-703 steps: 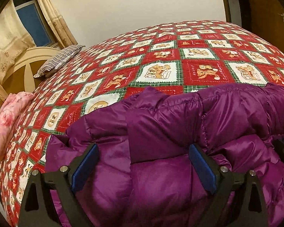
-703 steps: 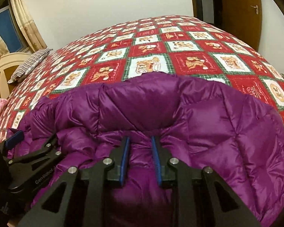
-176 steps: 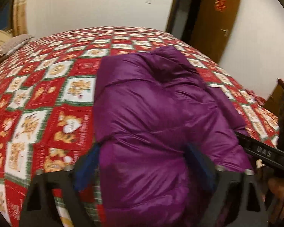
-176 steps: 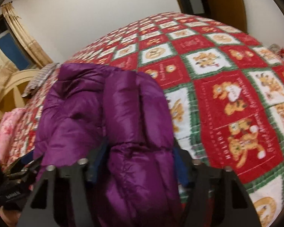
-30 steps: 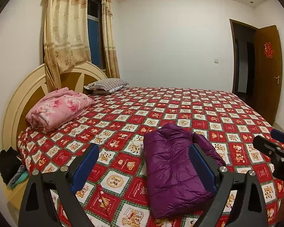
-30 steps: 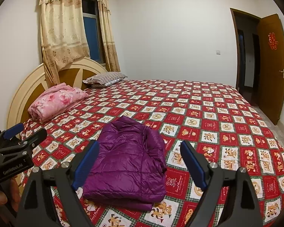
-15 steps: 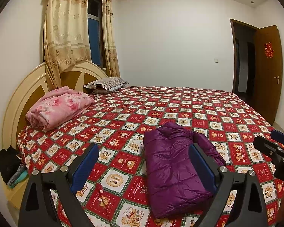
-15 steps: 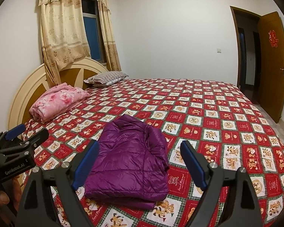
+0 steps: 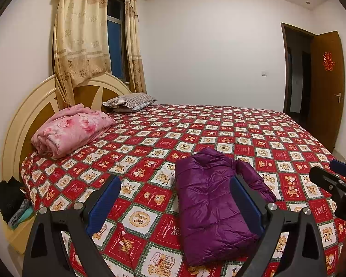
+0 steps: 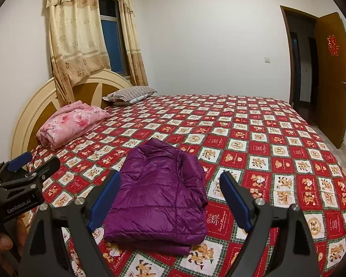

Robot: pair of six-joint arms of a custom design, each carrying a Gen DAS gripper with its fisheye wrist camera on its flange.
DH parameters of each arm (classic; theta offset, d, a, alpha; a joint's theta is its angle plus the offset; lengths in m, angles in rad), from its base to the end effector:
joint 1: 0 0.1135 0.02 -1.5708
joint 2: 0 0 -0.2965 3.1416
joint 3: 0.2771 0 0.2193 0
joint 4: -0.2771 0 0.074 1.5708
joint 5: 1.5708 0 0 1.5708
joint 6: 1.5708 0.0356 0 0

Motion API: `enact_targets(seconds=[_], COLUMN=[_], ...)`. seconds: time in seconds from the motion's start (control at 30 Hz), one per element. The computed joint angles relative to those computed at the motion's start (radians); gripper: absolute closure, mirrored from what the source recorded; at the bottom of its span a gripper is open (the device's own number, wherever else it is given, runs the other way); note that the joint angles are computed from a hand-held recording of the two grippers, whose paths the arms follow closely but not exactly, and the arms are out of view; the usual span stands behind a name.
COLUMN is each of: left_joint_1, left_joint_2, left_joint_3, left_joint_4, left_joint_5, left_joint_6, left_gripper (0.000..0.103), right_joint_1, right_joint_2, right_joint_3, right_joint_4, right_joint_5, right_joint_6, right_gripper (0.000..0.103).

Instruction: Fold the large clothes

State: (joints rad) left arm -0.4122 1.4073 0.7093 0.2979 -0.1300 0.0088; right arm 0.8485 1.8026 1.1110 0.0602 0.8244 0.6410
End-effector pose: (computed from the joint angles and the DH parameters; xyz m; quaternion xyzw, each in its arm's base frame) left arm 0.2516 -0.1050 0.2739 0.1387 0.8209 -0.0574 0.5510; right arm 0.2630 0.2589 0.2558 0.0957 0.8314 0.0184 0.5471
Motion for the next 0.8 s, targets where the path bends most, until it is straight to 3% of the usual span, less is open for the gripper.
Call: enact_targets(seconds=[0.8], left_joint_1=[0.016], left_joint_2=[0.004], left_joint_3=[-0.011], left_joint_4=[0.028], left_joint_5=[-0.002], left_joint_6=[-0.027], left_gripper=[0.007], right_joint_1=[0.019], right_joint_2=[0.026], right_joint_3=[0.045], right_joint_4=[-0.012], right_joint_5=[0.023], right_joint_6=[0.001], right_gripper=[0.013])
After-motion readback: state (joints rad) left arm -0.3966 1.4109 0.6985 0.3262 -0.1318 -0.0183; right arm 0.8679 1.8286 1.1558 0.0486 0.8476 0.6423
